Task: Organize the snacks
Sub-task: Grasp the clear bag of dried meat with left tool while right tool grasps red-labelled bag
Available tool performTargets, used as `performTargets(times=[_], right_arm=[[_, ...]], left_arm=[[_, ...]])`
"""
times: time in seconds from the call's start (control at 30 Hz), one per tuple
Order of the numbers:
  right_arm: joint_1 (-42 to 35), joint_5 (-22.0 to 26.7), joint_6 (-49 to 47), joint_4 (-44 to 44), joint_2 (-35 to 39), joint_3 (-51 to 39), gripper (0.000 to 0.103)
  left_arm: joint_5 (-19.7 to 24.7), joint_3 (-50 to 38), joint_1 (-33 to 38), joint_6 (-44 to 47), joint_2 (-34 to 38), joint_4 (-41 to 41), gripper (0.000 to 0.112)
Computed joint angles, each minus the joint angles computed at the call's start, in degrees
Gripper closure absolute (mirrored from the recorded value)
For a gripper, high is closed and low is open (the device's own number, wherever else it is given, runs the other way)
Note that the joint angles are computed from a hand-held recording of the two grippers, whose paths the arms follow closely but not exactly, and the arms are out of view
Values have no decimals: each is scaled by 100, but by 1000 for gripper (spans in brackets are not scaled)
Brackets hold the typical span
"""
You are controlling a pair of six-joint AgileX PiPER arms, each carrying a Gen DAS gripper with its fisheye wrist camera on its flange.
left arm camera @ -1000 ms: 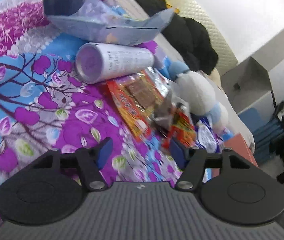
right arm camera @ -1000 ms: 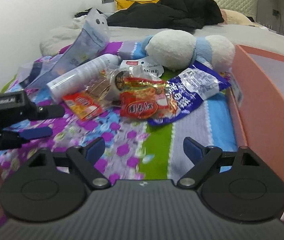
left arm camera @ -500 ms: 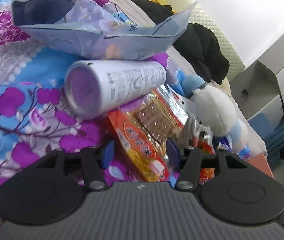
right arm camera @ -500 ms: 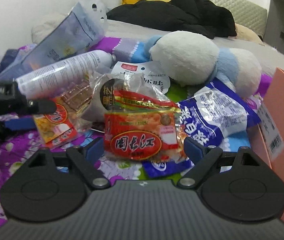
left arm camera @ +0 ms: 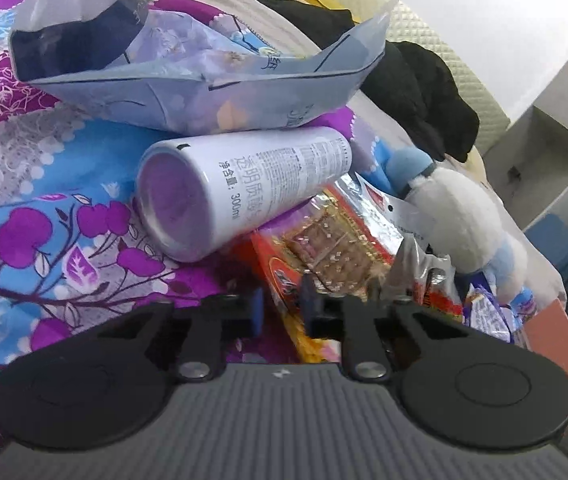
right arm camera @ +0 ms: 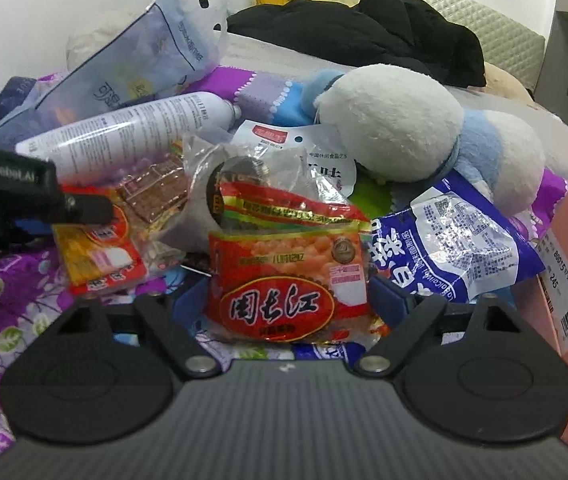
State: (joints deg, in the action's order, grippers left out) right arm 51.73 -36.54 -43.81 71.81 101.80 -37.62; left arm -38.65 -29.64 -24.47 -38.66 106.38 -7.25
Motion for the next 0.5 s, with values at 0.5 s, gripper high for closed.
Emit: performTargets(times=[0.5], right_arm=[[1295,-446,-1103,2065,-1163,524,24]], left_arm=[[627,1153,-1440,842,-1635,-1701,107]])
